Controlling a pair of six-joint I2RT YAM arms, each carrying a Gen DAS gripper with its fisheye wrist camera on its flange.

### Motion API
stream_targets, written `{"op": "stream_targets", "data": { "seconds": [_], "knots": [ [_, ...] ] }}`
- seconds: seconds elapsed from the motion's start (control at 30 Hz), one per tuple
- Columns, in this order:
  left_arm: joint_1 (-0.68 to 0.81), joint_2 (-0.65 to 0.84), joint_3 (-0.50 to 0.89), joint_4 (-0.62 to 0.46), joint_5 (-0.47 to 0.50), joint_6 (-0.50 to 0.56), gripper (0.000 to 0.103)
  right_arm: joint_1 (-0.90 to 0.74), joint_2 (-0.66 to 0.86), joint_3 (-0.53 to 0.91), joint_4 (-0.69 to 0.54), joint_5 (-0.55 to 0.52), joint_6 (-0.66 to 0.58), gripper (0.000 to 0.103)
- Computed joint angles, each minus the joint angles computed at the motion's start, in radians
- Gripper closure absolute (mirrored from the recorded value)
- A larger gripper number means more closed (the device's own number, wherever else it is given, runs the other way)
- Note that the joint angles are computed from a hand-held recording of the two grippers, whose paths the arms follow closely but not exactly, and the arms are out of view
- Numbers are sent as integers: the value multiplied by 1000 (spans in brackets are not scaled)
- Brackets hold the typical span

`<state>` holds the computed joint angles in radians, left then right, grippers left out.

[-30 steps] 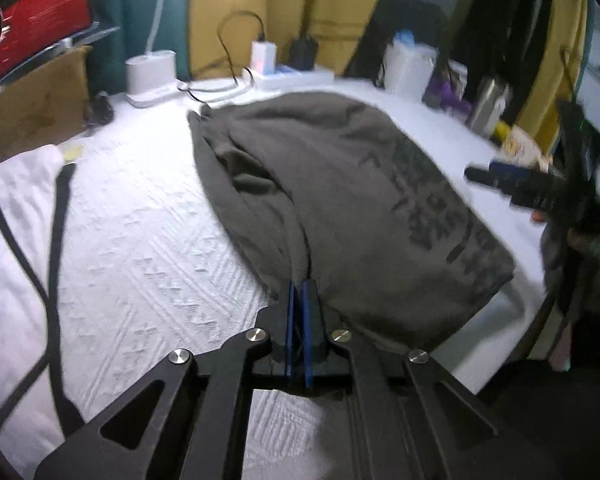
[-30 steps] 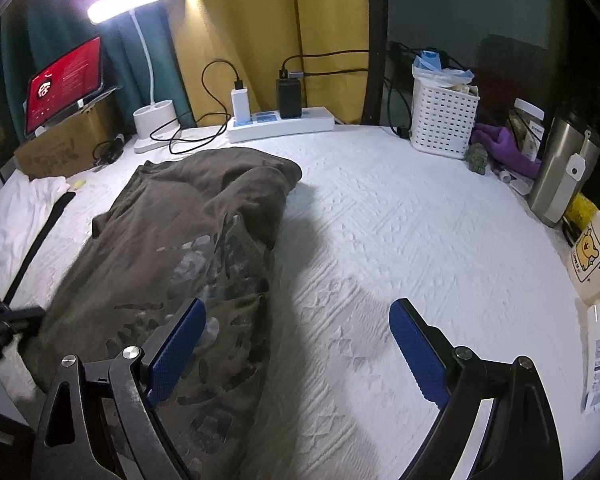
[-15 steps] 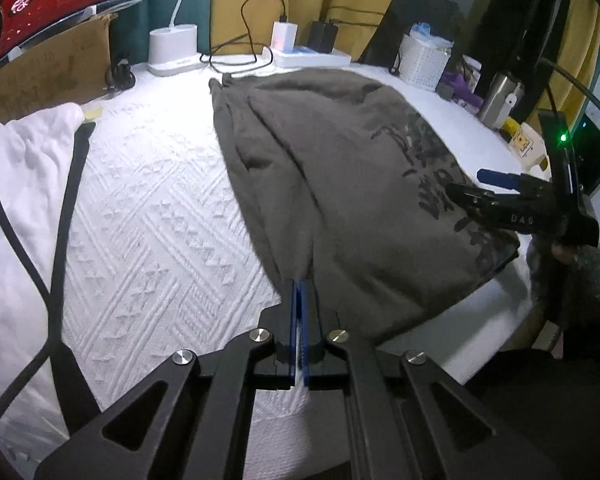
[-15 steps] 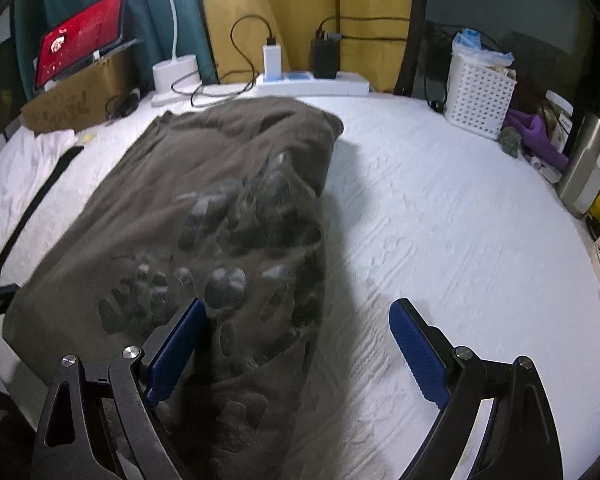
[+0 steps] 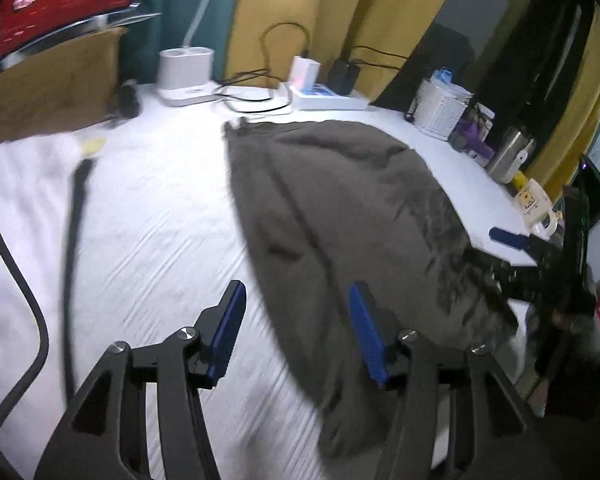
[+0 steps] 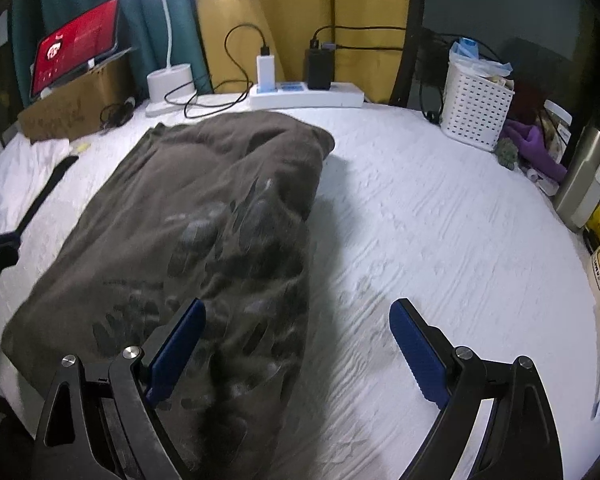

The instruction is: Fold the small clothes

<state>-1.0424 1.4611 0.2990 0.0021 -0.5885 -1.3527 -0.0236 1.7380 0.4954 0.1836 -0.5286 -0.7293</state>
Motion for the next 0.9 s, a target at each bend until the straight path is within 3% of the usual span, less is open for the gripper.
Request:
{"op": "stream_targets", "data": {
  "seconds": [0.1, 0.2, 0.27, 0.3, 0.33, 0.57, 0.67, 0.77, 0.8, 0.9],
  "knots": [
    [98, 97, 20, 165, 92, 159, 49, -5, 12, 19, -16, -2, -2, 9],
    [140, 212, 89, 205, 175, 261, 51, -22, 32, 26, -9, 1, -20, 9],
    [138, 279, 114, 230, 197, 284, 71, -36, 42, 22, 1, 6, -27, 9],
    [135, 301, 125, 223, 198, 283, 89, -46, 46, 21, 1, 4, -33, 9],
    [121, 316, 134, 205, 171, 278, 95, -56, 51, 18, 1, 4, -42, 9],
    [57, 290, 135, 103, 93, 209, 97, -147, 49, -81, 55, 35, -91, 9],
    [27, 262, 157, -15, 64, 140, 98, -213, 14, -128, 57, 14, -164, 9],
    [-28, 141, 90, 1, 54, 99, 97, -263, -11, -142, 24, 7, -218, 9],
    [-55, 106, 76, 7, 48, 98, 91, -277, -21, -142, 1, 4, -233, 9],
    [-140, 88, 107, -32, 11, 87, 37, -321, -70, -140, -75, -45, -266, 9]
  ]
}}
